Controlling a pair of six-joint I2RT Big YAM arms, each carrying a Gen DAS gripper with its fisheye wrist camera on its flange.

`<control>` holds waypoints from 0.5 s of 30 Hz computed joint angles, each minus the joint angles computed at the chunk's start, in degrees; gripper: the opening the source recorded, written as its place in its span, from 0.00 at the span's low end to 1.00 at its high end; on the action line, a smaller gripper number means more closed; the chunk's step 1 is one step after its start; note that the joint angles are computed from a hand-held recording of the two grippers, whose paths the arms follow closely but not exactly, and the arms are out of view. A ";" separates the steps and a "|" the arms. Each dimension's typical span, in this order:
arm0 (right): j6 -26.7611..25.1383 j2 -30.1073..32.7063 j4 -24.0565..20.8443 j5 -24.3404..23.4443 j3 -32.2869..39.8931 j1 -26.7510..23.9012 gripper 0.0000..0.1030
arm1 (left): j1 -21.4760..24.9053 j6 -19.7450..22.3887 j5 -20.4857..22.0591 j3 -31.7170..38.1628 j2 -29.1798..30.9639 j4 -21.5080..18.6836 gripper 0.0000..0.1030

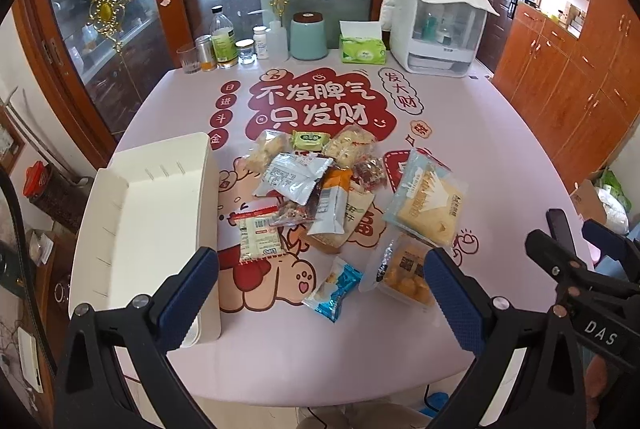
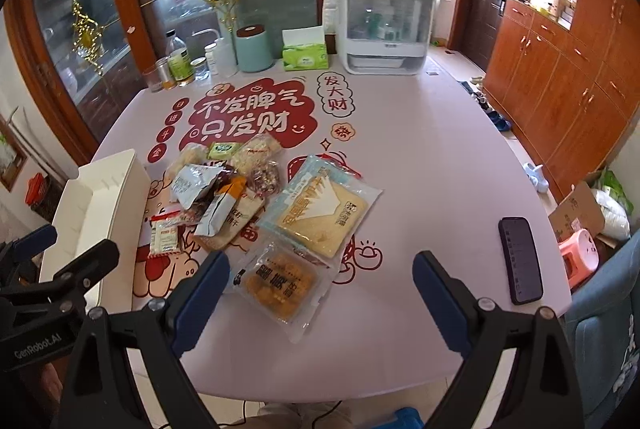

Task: Organize snacks
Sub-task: 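Move both grippers toward the snack pile on the table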

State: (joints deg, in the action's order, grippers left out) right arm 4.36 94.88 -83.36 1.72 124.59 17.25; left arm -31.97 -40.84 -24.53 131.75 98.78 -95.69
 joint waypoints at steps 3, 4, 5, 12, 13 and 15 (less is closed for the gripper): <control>0.40 -0.06 0.62 0.27 -0.11 -0.22 0.91 | 0.74 -0.90 0.64 -1.76 -1.27 1.44 0.99; 0.49 -0.16 0.91 0.30 -0.18 -0.38 0.91 | 1.05 -1.50 0.90 -2.57 -1.79 1.99 0.99; 0.55 -0.25 1.02 0.37 -0.22 -0.40 0.91 | 1.23 -1.77 1.05 -3.03 -2.11 2.43 0.99; 0.42 -0.35 1.47 0.53 -0.44 -0.73 0.91 | 1.74 -1.34 -0.96 -7.00 -4.70 7.23 0.99; 0.37 -0.32 1.45 0.33 -0.39 -0.78 0.91 | 1.91 -1.53 -0.95 -6.71 -4.43 6.77 0.99; 0.08 -0.41 1.55 0.09 -0.61 -0.72 0.91 | 2.62 -1.88 0.75 -6.78 -4.34 6.40 0.99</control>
State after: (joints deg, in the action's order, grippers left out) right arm 4.44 94.46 -81.81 1.80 123.98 16.53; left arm -29.36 -42.72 -23.78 124.98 94.44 -89.29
